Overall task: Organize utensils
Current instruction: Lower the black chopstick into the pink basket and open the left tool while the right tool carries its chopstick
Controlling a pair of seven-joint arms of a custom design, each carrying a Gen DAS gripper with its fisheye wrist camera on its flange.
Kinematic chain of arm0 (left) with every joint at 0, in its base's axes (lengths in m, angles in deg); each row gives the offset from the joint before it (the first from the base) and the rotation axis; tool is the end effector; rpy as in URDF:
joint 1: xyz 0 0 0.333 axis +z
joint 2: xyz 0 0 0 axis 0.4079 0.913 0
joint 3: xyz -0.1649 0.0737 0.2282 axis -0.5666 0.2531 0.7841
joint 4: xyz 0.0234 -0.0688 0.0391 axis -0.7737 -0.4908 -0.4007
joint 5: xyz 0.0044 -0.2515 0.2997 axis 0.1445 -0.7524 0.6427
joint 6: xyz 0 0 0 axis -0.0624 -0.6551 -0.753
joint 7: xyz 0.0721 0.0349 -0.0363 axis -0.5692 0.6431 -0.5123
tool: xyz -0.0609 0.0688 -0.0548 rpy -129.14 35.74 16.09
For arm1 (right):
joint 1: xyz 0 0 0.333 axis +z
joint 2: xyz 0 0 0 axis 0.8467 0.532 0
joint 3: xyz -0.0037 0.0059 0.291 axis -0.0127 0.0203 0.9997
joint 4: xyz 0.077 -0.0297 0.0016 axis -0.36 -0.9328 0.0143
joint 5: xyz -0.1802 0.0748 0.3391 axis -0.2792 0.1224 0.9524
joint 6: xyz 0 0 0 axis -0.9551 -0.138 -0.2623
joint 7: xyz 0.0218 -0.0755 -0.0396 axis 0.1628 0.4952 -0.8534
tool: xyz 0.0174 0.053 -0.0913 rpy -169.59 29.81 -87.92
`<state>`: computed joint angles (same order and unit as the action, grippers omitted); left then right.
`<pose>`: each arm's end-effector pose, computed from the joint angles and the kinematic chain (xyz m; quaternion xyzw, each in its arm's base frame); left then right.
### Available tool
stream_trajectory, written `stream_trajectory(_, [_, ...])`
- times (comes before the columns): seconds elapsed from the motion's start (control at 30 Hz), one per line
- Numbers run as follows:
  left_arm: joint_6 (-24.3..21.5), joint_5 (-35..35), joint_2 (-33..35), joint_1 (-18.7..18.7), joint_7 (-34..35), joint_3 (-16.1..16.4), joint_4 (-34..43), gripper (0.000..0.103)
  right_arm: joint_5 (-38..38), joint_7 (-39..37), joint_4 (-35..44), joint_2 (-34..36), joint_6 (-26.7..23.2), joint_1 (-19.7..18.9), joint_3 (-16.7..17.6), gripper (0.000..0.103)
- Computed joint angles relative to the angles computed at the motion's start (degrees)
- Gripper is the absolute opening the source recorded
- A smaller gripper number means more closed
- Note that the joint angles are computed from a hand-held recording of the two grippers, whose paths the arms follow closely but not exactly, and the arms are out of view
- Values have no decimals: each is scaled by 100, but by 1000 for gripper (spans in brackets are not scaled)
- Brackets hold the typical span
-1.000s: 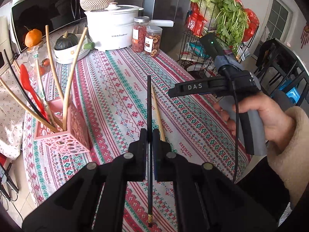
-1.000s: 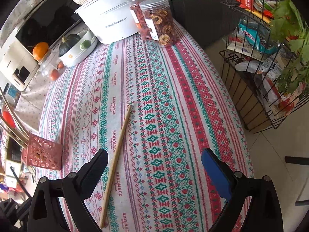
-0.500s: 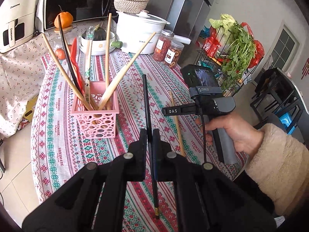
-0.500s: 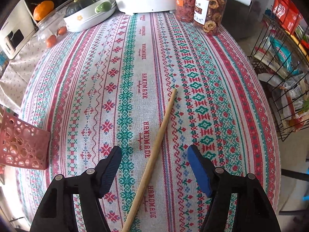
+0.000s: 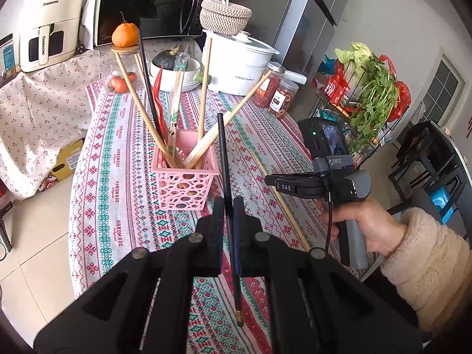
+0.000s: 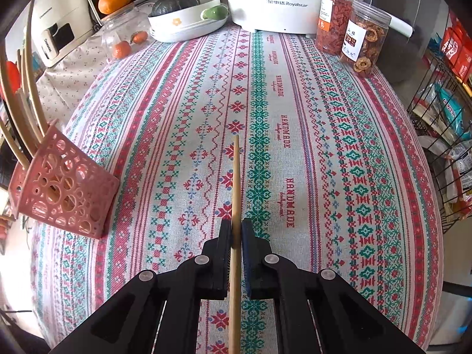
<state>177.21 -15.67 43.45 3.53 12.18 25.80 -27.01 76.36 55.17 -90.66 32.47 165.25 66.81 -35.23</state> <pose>0.5136 -0.3682 0.5489 -0.6856 0.6062 -0.3622 0.1766 0.7220 0.1366 0.4566 -0.8236 0.5182 -0.0791 0.2163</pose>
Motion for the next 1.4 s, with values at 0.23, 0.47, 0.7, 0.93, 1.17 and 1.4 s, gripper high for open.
stream_trajectory(0.23, [30, 883, -277, 20, -783, 33, -104, 6, 1310, -1285, -1463, -1235, 948, -404, 351, 7])
stream_trajectory(0.47, [122, 2284, -563, 135, -1940, -40, -161, 6, 2986, -2831, -2321, -2120, 1459, -462, 403, 7])
stream_trajectory(0.7, [-179, 3741, -740, 287, -3101, -167, -62, 6, 4221, -3816, -2326, -2430, 1563, -293, 267, 7])
stream_trajectory(0.93, [-348, 4499, -745, 386, -3883, -181, 52, 6, 4658, -3855, -2127, -2493, 1364, -203, 194, 7])
stream_trajectory(1.17, [-498, 4930, -461, 351, -4227, -111, 386, 6, 4884, -3863, -1947, -2421, 1356, -135, 202, 7])
stream_trajectory(1.4, [-549, 4844, -55, 226, -4130, 81, 765, 6, 4990, -3806, -1806, -2337, 1363, -123, 250, 7])
